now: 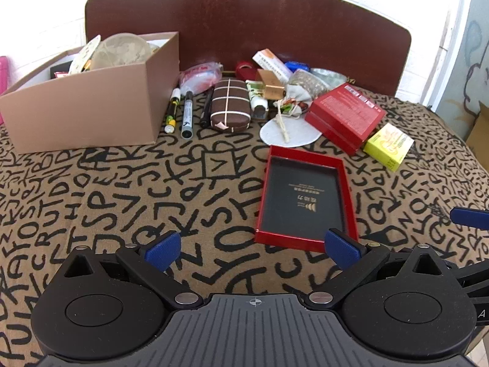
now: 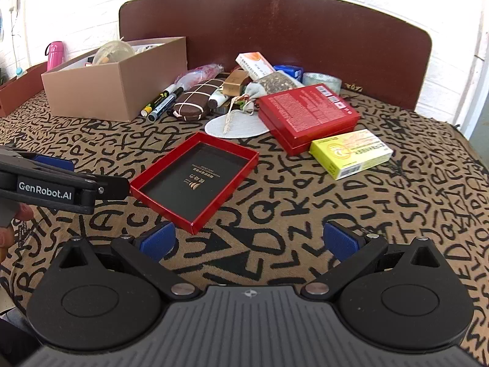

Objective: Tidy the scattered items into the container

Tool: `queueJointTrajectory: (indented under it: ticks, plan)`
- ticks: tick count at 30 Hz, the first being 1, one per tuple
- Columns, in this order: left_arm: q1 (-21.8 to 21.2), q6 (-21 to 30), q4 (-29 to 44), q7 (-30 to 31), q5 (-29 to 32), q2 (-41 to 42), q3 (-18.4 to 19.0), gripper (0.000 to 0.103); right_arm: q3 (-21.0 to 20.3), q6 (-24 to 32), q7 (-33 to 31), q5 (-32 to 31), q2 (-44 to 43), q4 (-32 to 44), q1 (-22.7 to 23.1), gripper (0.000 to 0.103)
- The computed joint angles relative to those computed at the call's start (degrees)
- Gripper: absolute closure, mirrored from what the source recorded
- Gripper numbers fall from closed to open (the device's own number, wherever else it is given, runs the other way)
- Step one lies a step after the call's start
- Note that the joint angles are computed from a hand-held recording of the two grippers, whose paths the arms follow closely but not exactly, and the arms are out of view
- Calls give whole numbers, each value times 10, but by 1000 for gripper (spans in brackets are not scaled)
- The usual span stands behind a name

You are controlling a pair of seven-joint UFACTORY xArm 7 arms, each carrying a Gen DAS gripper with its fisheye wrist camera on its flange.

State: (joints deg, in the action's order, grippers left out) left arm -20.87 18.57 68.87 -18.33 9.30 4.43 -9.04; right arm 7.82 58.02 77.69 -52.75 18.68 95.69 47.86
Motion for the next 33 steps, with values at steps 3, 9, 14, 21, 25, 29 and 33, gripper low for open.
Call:
queueJointTrajectory:
  ticks: [3,9,14,21,25,29,33]
  plan:
    - [0,9,15,-1,0,16,2,0,-2,-12,-8,8,9,7,-7,1]
    - [-1,16,36,-11,6,39,10,0,-16,-24,-18,25,32,29,-14,1]
    - [-2,22,54,-7,2,59,13,0,-26,-33,-32,43,51,42,-18,1]
    - [-9,20,67,-4,7,77,23,0,-36,-80,-56,60,67,48,-21,2]
    - [-12,19,78,-17,27,91,33,0,-27,-111,-114,106,89,72,-31,6]
    - [-14,9,83,-16,56,102,42,6,-36,-123,-172,134,106,95,-22,7]
    - [-5,0,88,19,45,111,36,7,-63,-136,-145,112,81,77,-12,7]
